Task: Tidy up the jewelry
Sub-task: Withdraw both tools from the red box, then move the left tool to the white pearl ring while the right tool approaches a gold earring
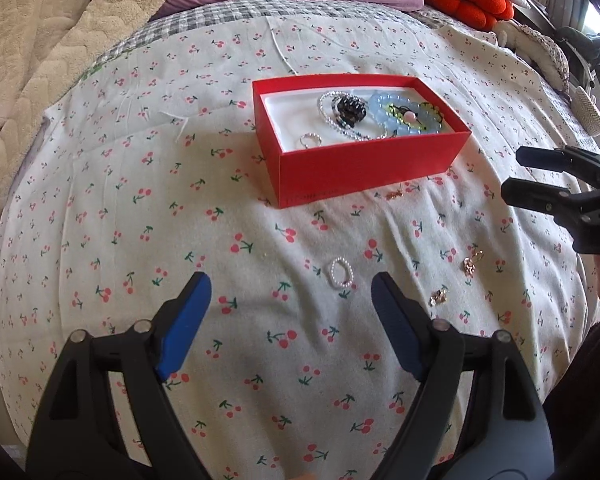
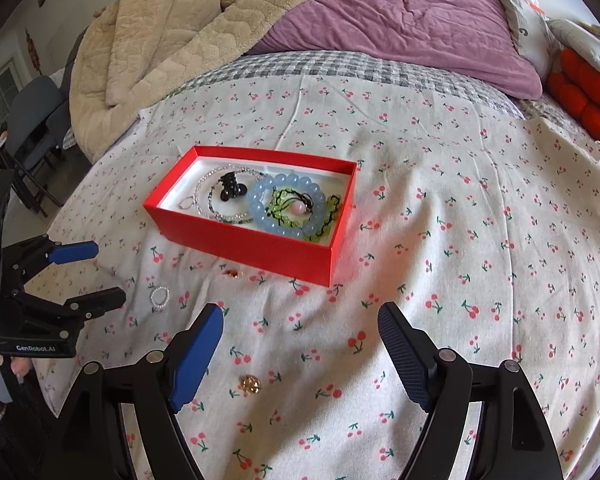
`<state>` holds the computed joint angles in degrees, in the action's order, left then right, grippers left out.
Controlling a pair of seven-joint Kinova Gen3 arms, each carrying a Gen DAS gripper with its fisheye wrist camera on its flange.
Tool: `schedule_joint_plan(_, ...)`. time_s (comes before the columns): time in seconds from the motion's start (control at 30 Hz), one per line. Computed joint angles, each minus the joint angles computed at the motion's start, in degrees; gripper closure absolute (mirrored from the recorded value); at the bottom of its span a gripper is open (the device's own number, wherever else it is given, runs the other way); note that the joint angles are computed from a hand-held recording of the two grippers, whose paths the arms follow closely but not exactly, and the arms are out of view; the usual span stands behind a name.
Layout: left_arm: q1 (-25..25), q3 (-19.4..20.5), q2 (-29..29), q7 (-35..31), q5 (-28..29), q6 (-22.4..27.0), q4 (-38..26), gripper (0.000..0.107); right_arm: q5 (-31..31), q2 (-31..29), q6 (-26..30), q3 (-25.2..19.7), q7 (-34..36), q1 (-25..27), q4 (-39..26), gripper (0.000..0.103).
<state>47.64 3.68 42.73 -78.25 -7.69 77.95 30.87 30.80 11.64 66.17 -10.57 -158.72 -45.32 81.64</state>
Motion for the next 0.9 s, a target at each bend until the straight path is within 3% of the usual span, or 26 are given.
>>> schedule_joint_plan(0.47, 0.1, 1.9, -3.4, -2.4, 0.0, -6.6, 10.6, 0.025, -0.1, -0.3, -1.4, -1.6, -1.2, -1.9, 5.2, 0.022)
schedule_joint_plan(0.67, -1.7, 3.5, -6.1, -3.4, 1.8, -14.9, 17.2, 0.026, 5.7, -0.3, -3.7, -2.1, -1.1, -4.4, 7.8, 0.022)
schedule_joint_plan(0.9, -4.6, 6.5, -6.0, -8.0, 6.2, -19.9, 19.1, 0.047, 9.9, -1.5, -12.0, -2.7, -0.1, -4.3, 11.2, 0.023)
